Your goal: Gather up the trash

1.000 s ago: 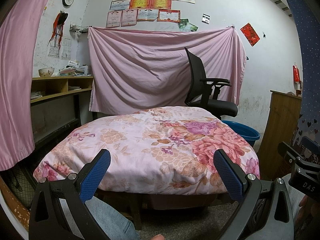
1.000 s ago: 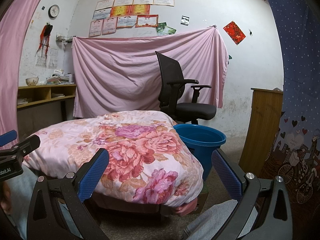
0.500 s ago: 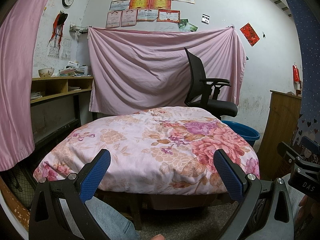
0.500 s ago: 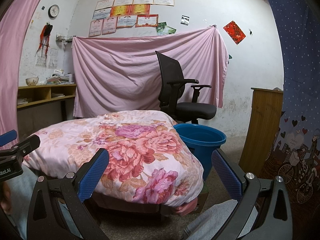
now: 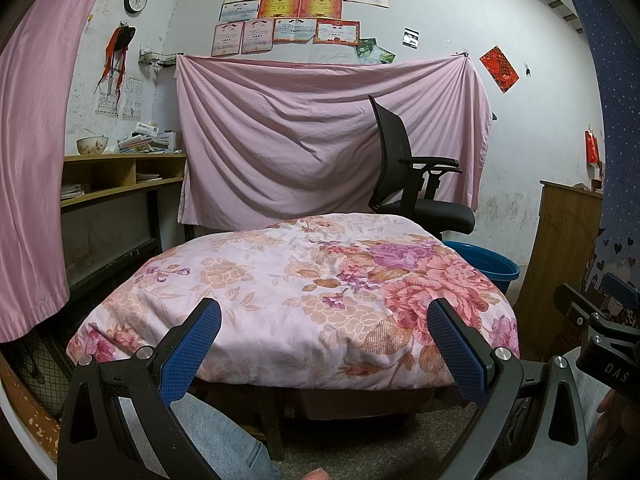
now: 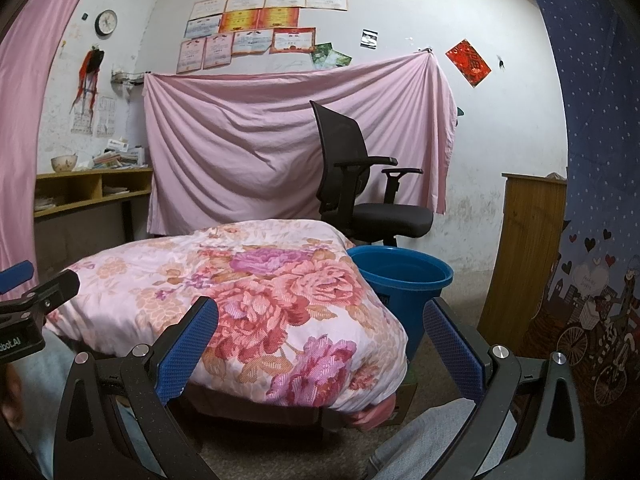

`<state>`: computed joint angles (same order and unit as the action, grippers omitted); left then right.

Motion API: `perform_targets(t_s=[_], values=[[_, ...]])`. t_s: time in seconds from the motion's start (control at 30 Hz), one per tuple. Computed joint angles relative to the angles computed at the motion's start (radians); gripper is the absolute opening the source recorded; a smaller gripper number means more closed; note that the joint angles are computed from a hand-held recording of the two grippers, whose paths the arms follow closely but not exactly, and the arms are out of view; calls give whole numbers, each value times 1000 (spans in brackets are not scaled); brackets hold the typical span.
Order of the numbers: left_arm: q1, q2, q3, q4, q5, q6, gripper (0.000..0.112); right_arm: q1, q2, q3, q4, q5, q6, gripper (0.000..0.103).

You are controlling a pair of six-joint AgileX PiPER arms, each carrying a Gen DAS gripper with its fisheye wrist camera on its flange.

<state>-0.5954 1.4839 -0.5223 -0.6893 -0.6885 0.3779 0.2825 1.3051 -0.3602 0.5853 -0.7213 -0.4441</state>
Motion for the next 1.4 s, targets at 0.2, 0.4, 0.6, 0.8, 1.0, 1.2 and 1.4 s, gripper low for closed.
perform_targets(t_s=[0.2, 0.4, 0.6, 0.8, 1.0, 1.2, 1.4], values=[[1, 1, 1, 2, -1, -2, 101, 1, -1, 0, 3, 1, -2, 103], [1, 3, 0, 4, -2, -4, 101, 1, -2, -1, 3, 2, -3, 103], [2, 4, 1, 7, -4, -5, 101, 3, -3, 0, 6, 3, -5, 103], [2, 4, 2, 9, -5, -7, 101, 2, -3, -1, 7, 4, -5, 103], [3, 6, 2, 14, -5, -14, 101, 2, -3, -1, 7, 4, -5, 103], [-8, 9, -11, -34, -8, 26, 101, 0, -4, -2, 5, 6, -4, 103], [-15, 6, -8, -53, -32, 43, 101, -4, -5, -2, -1, 10, 0, 103]])
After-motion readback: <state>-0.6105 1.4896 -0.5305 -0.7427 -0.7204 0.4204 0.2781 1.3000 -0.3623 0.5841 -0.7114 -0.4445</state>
